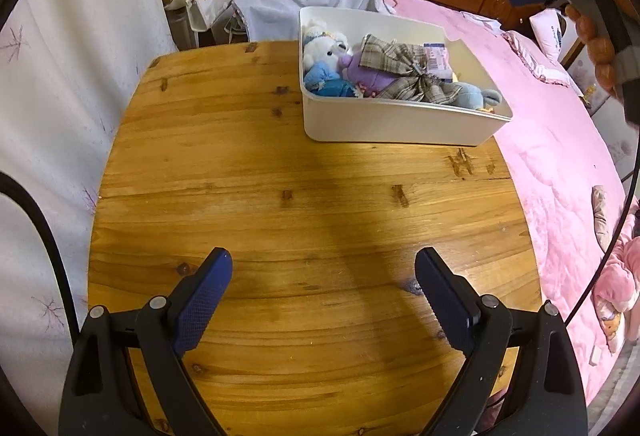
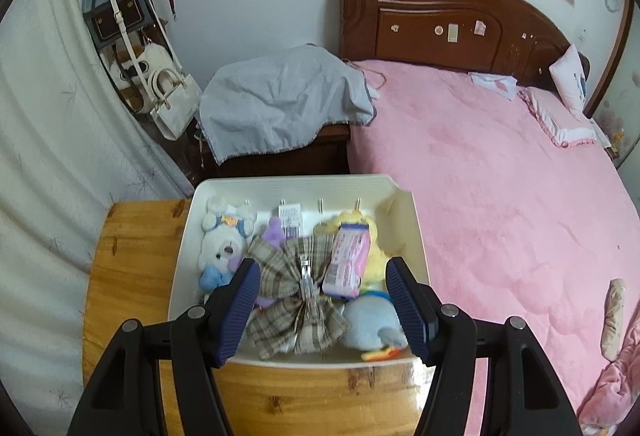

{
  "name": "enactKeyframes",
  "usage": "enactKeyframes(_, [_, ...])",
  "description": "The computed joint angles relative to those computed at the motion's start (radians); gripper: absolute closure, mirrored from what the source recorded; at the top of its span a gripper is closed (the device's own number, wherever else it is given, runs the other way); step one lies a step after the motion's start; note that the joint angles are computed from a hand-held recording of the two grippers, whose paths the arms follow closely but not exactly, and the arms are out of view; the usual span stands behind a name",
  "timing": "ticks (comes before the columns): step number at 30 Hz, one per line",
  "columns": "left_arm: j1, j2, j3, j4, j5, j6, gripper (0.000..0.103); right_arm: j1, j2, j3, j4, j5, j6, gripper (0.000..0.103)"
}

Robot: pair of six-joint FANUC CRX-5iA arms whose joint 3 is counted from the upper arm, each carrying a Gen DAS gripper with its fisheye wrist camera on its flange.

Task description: Organize objects

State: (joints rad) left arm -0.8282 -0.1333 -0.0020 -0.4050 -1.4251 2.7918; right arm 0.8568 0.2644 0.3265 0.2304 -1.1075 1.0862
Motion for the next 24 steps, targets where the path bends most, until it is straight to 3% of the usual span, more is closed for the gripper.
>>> enactKeyframes(9, [-0.053, 0.018, 0.091, -0.030, -0.103, -0.020, 0.009, 0.020, -0.117, -0.091, -0.048, -0.064, -0.034, 0.037])
enactKeyframes(11, [-0.056, 0.015, 0.101, -0.026, -0.121, -0.014, 0.009, 0.043, -0.159, -0.137, -0.023, -0.076, -0.060, 0.037])
enactKeyframes(15, [-0.089, 0.003, 0.124, -0.051, -0.171, 0.038, 0.009, 0.101, -0.278, -0.272, 0.032, -0.084, -0.136, 0.025])
enactKeyframes(24, [-0.180, 0.007, 0.195, -0.115, -0.263, 0.111, 0.009, 0.201, -0.495, -0.461, 0.037, -0.119, -0.248, 0.025])
